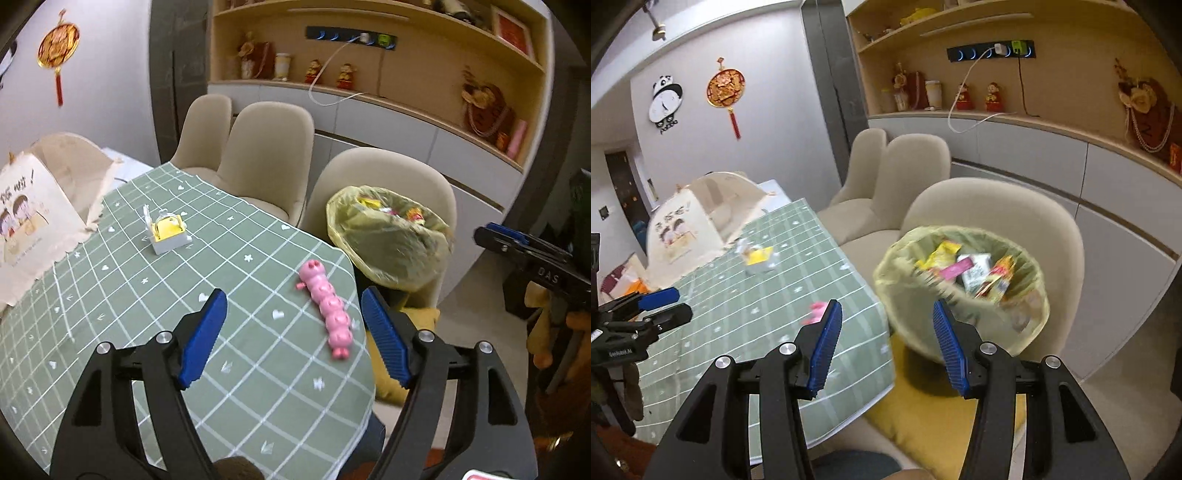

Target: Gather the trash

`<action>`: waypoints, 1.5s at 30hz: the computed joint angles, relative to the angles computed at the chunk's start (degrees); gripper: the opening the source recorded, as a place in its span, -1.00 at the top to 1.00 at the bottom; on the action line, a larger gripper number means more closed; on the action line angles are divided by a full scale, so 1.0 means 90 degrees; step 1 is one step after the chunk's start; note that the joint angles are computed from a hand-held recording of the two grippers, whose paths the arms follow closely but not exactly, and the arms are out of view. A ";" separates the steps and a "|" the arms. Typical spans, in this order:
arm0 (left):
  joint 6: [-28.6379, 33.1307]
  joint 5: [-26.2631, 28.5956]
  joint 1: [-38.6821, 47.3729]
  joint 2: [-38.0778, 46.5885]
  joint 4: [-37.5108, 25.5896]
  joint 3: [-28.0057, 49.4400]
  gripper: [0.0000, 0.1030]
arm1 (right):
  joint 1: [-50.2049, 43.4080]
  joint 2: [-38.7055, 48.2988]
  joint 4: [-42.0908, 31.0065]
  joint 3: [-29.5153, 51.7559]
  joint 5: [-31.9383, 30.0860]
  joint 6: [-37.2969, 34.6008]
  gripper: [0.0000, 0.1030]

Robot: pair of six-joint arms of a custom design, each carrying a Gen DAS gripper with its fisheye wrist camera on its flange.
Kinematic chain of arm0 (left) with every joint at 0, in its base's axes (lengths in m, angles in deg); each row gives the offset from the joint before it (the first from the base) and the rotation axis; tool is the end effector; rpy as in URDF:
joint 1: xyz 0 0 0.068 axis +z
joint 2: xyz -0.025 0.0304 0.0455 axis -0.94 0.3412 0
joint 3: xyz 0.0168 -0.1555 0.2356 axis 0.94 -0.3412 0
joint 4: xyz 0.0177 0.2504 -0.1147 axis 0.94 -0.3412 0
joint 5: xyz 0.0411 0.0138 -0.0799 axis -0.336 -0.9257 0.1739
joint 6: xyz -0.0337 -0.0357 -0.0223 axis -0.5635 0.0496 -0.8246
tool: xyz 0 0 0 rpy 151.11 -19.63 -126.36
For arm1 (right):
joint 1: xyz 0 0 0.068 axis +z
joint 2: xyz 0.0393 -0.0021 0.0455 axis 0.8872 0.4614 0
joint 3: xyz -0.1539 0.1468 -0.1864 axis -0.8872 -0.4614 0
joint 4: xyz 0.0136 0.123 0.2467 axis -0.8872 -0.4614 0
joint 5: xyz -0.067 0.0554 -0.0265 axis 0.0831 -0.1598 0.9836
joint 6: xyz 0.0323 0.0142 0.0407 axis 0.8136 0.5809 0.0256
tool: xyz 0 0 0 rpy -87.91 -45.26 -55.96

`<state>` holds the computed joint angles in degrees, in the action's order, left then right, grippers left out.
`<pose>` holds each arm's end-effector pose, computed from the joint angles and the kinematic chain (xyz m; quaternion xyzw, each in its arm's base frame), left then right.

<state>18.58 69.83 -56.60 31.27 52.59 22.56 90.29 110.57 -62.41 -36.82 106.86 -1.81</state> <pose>0.2974 0.0492 0.1527 0.2759 0.8699 -0.1543 0.3786 0.1990 0.0878 0.1465 0.1288 0.8807 0.0369 0.4543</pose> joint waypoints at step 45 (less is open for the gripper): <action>0.0400 0.0325 0.1062 -0.1201 0.0427 -0.0968 -0.31 | 0.3314 0.1212 -0.1793 0.1186 0.2898 0.2362 0.06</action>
<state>22.18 72.76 -47.05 20.46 56.44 13.85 120.11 121.48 -78.55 -26.15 132.95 19.45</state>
